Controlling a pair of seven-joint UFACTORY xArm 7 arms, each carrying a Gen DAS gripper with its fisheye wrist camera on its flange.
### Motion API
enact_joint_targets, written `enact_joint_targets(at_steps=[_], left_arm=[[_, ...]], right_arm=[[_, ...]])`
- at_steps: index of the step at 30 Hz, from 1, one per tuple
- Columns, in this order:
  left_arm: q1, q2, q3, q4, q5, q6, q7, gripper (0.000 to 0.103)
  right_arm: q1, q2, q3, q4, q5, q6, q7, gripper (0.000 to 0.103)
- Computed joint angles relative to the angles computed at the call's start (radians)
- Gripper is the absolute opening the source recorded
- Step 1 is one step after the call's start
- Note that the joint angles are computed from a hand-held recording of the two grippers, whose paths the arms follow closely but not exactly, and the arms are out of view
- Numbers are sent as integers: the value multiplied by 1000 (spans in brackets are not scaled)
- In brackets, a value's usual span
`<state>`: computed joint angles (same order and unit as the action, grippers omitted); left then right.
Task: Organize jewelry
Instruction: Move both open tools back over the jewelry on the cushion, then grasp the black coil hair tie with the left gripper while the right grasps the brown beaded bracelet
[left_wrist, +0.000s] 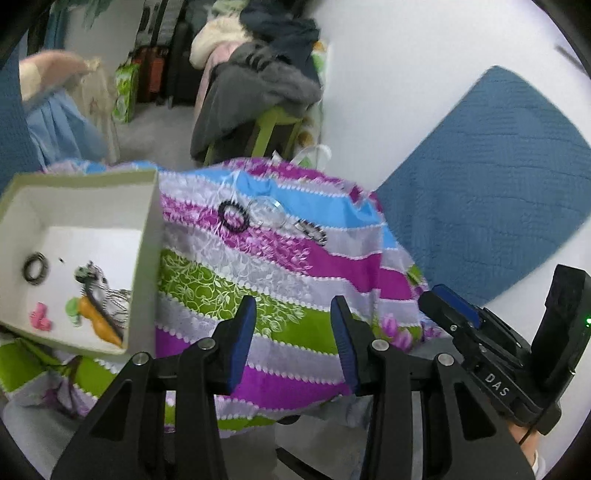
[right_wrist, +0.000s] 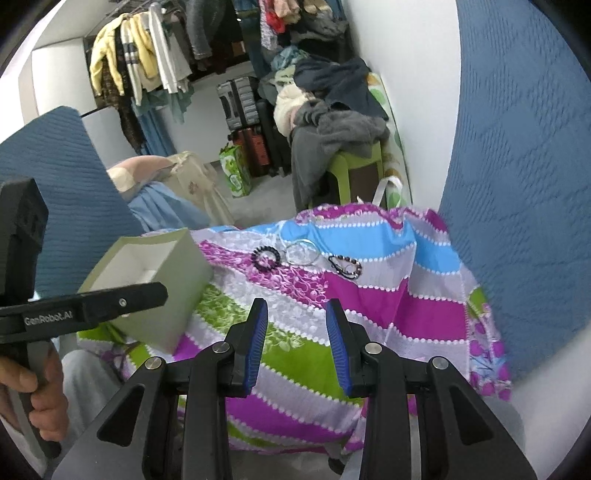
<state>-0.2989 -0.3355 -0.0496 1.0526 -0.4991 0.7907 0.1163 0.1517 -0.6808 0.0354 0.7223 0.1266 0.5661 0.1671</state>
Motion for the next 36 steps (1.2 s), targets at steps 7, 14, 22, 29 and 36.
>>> enact_joint_targets(at_steps=[7, 14, 22, 29, 36], left_arm=[[18, 188, -32, 75, 33, -94, -39, 42], [41, 356, -67, 169, 149, -173, -134, 42], [46, 511, -75, 275, 301, -204, -251, 42], [48, 592, -73, 351, 349, -194, -309, 40], [40, 636, -60, 400, 411, -204, -360, 32]], right_arm=[[39, 200, -115, 61, 119, -64, -109, 31], [17, 421, -157, 190, 242, -14, -297, 29], [-83, 640, -96, 362, 255, 41, -389, 23], [-121, 721, -33, 420, 70, 26, -315, 20], [-110, 723, -17, 402, -94, -6, -222, 14]])
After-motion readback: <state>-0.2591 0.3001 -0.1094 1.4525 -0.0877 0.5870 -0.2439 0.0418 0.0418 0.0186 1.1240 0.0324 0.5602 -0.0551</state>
